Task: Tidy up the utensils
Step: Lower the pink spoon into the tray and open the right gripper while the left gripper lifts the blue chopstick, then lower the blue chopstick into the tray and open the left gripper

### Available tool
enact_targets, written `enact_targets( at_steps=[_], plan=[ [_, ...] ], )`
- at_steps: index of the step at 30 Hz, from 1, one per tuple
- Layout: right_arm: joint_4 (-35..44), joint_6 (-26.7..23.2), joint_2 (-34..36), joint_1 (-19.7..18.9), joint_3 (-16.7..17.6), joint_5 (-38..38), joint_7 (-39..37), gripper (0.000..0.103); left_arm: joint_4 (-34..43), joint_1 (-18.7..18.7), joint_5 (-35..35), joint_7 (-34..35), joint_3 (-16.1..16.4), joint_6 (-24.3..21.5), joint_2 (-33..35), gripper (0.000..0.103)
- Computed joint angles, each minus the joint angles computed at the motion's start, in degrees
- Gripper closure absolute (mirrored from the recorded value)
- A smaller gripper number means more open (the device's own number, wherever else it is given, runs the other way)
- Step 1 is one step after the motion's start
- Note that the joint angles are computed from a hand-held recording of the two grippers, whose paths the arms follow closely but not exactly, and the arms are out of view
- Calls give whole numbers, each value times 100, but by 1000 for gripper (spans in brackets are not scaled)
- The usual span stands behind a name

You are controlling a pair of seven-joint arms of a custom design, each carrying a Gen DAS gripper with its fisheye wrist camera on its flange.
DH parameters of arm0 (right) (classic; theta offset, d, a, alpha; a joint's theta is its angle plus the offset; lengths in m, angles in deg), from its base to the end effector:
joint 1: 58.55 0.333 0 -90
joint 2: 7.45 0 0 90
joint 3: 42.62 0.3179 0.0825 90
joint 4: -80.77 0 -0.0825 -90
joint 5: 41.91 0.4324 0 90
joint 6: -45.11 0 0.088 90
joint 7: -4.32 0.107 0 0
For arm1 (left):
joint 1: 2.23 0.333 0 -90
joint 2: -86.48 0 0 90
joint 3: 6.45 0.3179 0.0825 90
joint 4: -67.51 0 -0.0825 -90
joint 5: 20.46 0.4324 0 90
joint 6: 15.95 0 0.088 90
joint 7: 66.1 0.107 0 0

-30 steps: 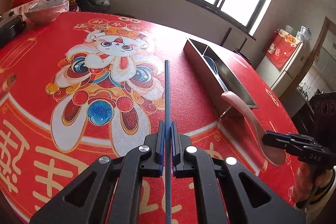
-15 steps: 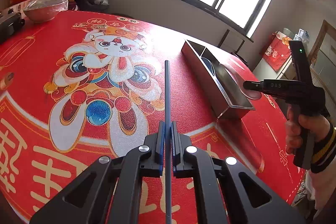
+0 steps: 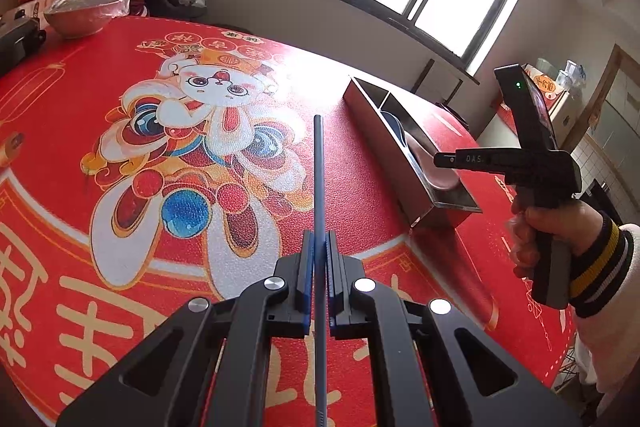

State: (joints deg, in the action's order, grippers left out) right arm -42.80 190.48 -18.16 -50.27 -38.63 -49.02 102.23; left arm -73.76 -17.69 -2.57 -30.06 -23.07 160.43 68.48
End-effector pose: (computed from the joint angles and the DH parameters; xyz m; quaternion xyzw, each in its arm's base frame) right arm 0.5702 0.1273 0.5254 -0.7301 0.6215 -0.2043 0.1975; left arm 0.4287 -0.3059 0.4862 -0.6486 0.6173 -0.4246 0.1341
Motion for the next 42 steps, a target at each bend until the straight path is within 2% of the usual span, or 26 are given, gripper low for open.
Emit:
enact_targets(
  at_steps=[4, 9, 10, 12, 13, 16, 19, 23, 27, 31, 39, 42],
  plan=[
    [-262, 205, -246, 71, -87, 338, -390, 95, 16, -40, -22, 41, 31, -22, 17, 98],
    [-850, 986, -708, 268, -375, 1461, -1306, 94, 25, 82, 83, -46, -77, -31, 0, 98],
    [-962, 1127, -790, 315, -445, 1713, -1508, 90, 29, 115, 127, -72, -112, -29, -7, 98],
    [-1190, 1420, -949, 431, -607, 2256, -1909, 64, 32, 163, 204, -115, -163, -19, -21, 98],
    [-1310, 1602, -1033, 494, -687, 2522, -2105, 47, 30, 189, 239, -145, -187, -10, -29, 98],
    [-1512, 1926, -1185, 768, -1004, 3285, -2819, 44, 27, 185, 243, -199, -171, -2, -26, 98],
    [-1568, 2033, -1175, 709, -1033, 3668, -3042, 31, 112, 253, 315, -290, -241, -184, -3, 98],
    [-1430, 1889, -968, 616, -1091, 4115, -3074, 20, 310, 394, 590, -530, -393, -488, 29, 98],
    [-1384, 2103, -830, 678, -1111, 4604, -3399, 18, 579, 267, 648, -588, -318, -706, 168, 98],
    [-1345, 2081, -804, 853, -1260, 5188, -3977, 17, 952, 69, 516, -536, -203, -882, 438, 98],
    [-1241, 1458, -803, 698, -1328, 5973, -4418, 17, 2228, -141, 927, -820, -232, -1266, 1475, 98],
    [-1211, 1267, -780, 540, -1271, 6130, -4429, 17, 2708, -296, 1299, -1147, -160, -1638, 1848, 97]
  ],
)
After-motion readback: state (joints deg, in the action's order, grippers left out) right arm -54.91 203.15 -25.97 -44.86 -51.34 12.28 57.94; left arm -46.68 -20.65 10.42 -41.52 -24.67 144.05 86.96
